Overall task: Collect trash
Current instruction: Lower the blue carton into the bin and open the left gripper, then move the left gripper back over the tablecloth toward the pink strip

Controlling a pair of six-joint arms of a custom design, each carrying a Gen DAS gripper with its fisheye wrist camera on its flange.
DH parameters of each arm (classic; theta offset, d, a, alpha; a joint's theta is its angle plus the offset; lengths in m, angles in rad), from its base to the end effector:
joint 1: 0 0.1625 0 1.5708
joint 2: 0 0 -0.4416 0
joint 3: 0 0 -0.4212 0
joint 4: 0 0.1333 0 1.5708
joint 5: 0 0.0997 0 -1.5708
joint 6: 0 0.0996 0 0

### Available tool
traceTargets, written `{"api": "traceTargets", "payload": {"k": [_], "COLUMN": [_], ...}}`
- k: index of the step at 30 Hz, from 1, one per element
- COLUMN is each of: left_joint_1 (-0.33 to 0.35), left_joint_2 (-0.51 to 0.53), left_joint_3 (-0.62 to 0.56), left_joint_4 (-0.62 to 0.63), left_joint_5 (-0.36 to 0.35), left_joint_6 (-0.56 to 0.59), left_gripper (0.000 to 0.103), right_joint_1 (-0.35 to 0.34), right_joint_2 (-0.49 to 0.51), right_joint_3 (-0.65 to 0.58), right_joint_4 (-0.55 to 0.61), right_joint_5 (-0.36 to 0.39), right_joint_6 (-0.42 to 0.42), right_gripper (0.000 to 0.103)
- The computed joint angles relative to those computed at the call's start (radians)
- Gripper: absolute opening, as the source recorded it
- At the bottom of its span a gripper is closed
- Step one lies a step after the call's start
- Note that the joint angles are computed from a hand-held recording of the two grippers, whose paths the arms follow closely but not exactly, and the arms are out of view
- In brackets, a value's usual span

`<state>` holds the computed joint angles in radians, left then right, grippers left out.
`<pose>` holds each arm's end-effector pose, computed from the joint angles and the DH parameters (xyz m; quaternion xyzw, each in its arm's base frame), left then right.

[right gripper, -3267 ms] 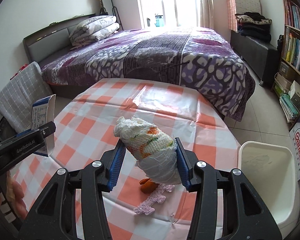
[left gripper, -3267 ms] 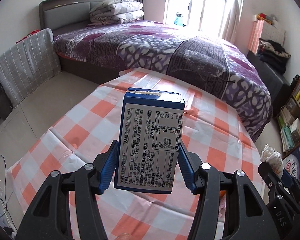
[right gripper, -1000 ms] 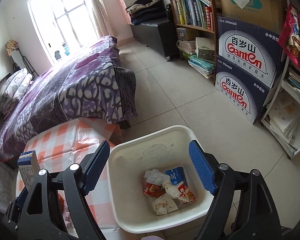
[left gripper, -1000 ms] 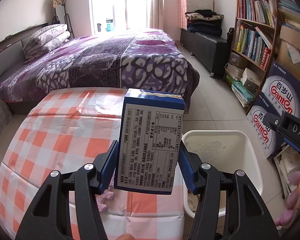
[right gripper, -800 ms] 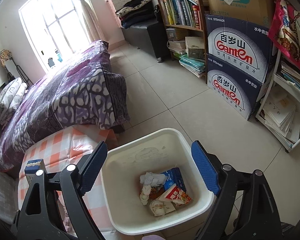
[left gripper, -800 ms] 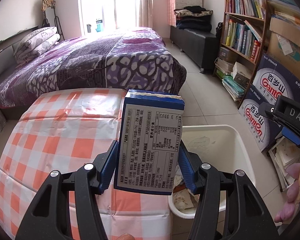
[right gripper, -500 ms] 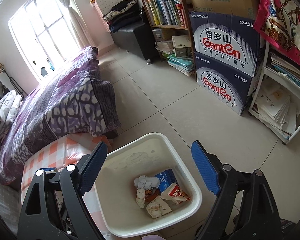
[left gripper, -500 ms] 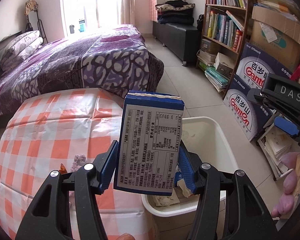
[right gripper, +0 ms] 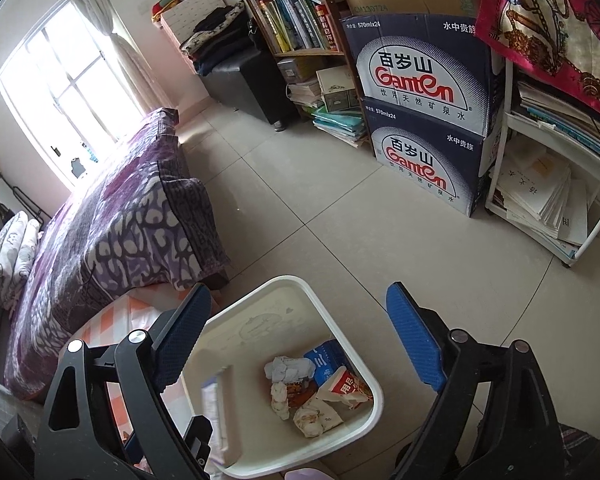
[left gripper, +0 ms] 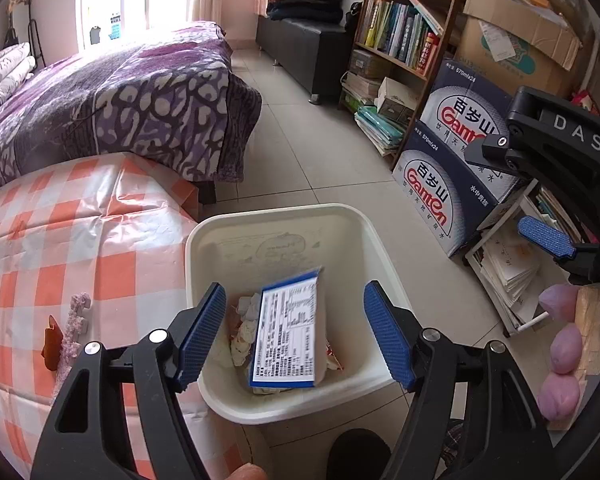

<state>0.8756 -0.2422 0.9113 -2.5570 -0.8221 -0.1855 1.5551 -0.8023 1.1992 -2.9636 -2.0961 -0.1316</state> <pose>-0.4070 -0.8020 -0.0311 0.1758 0.9039 -0.2868 0.2640 0.0704 -0.8231 0.3540 -0.0747 -0.8542 0.4432 0.2614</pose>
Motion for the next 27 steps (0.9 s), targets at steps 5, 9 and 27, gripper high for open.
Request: {"api": "traceTargets", "payload": {"k": [5, 9, 27], "left_joint_1": [0.0, 0.0, 0.064], "left_joint_2": [-0.01, -0.025, -0.148], "left_joint_3": [0.014, 0.036, 0.165], "left_joint_4": [0.003, -0.001, 0.297], "left_joint_5": [0.006, 0.034, 0.211], "left_joint_6": [-0.009, -0.009, -0.251], "left_gripper": [0.073, 0.074, 0.074], "right_joint_1": [0.0, 0.002, 0.036], "right_joint_2": [0.001, 0.004, 0.061], "right_joint_3": [-0.002, -0.005, -0.041], "right_joint_4": [0.006, 0.017, 0.181], "right_joint_5": [0.003, 0.004, -0.008], "right_joint_6": [0.009, 0.013, 0.004], "right_gripper": [0.088, 0.09, 0.092]}}
